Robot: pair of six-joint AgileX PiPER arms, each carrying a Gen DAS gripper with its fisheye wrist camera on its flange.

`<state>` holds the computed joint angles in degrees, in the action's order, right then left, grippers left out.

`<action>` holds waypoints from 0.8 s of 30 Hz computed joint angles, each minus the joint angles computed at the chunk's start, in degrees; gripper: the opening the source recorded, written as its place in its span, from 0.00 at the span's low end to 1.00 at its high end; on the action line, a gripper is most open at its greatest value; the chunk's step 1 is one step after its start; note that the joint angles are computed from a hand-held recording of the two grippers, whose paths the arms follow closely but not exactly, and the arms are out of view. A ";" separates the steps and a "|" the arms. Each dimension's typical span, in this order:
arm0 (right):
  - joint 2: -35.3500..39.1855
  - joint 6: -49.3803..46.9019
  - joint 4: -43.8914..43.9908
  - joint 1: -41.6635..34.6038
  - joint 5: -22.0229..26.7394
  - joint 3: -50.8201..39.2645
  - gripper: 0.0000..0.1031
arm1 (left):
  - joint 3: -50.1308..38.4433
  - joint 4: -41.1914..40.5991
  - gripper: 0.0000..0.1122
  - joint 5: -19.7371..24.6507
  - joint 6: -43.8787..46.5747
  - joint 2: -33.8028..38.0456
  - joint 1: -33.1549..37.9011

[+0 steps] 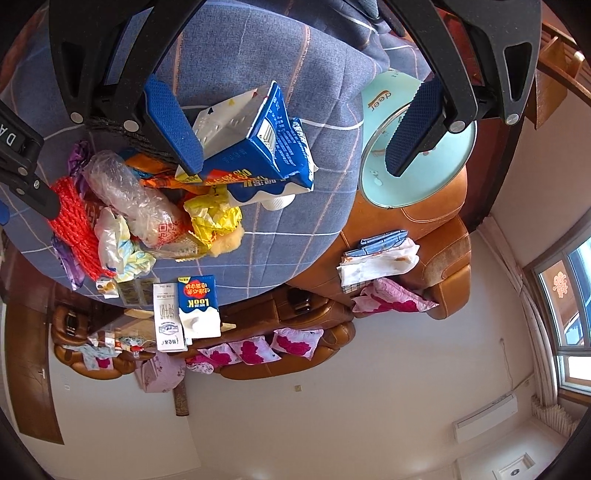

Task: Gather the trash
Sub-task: 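Grasp the blue-and-white tissue packet with the left gripper while the right gripper reaches the black scrubber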

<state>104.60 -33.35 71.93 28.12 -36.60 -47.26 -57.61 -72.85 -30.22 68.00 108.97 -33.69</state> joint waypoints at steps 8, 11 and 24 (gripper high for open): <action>2.78 0.90 -1.25 -0.83 1.47 -1.41 0.90 | -5.46 -2.99 0.87 -0.30 3.91 7.46 -1.01; 3.15 1.76 -1.73 -0.99 0.93 -1.12 0.91 | -7.41 -4.03 0.87 0.63 5.19 9.40 -1.11; 4.29 1.15 -2.22 -1.02 0.29 -1.57 0.91 | -8.75 -2.57 0.79 8.23 4.51 11.41 2.82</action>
<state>108.89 -32.20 69.71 27.10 -36.31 -48.83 -66.36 -75.42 -21.99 72.51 120.38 -30.87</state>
